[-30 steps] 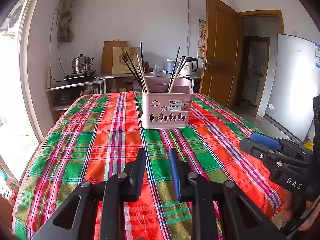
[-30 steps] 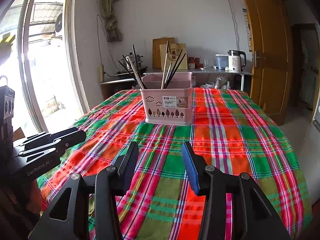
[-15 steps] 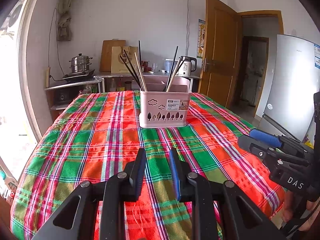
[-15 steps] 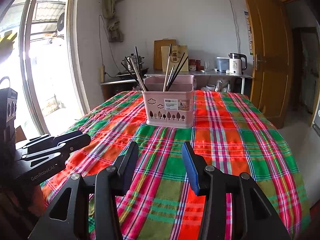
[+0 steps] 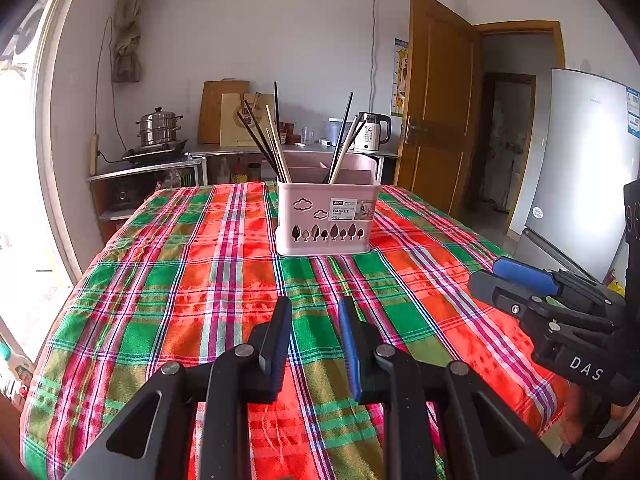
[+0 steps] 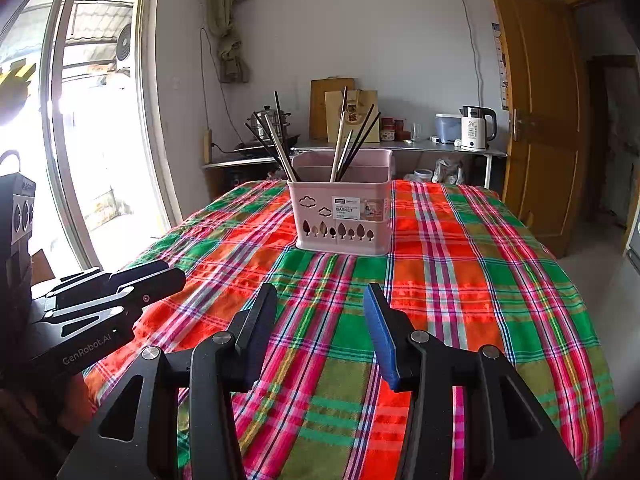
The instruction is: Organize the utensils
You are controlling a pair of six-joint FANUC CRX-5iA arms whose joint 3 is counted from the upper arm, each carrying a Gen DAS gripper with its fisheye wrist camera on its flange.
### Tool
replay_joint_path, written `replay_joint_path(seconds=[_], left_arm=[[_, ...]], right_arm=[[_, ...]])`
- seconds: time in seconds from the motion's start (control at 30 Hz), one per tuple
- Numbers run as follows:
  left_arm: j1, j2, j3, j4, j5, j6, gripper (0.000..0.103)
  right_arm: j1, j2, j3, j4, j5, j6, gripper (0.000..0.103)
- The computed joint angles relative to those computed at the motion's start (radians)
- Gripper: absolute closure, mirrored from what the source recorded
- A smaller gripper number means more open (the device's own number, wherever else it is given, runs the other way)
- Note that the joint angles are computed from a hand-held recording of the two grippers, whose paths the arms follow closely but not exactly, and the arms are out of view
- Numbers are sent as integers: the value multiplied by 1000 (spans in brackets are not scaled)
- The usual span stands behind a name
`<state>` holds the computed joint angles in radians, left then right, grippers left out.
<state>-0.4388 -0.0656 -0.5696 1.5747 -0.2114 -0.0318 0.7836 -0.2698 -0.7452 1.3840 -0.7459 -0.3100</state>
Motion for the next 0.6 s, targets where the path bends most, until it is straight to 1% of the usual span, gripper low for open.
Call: replay_joint_path(seconds=[0.17,0.37,0.6], left_arm=[[5,1,3,-14,-8,12,79],[-6,1,0,17,5,-16,79],[0,0,1,-1,-2,-2,79]], right_arm=[[1,1,1,-3,0,1,57],[-4,0,0,1,8,1,57],[-7,1,-1,1,12,1,57]])
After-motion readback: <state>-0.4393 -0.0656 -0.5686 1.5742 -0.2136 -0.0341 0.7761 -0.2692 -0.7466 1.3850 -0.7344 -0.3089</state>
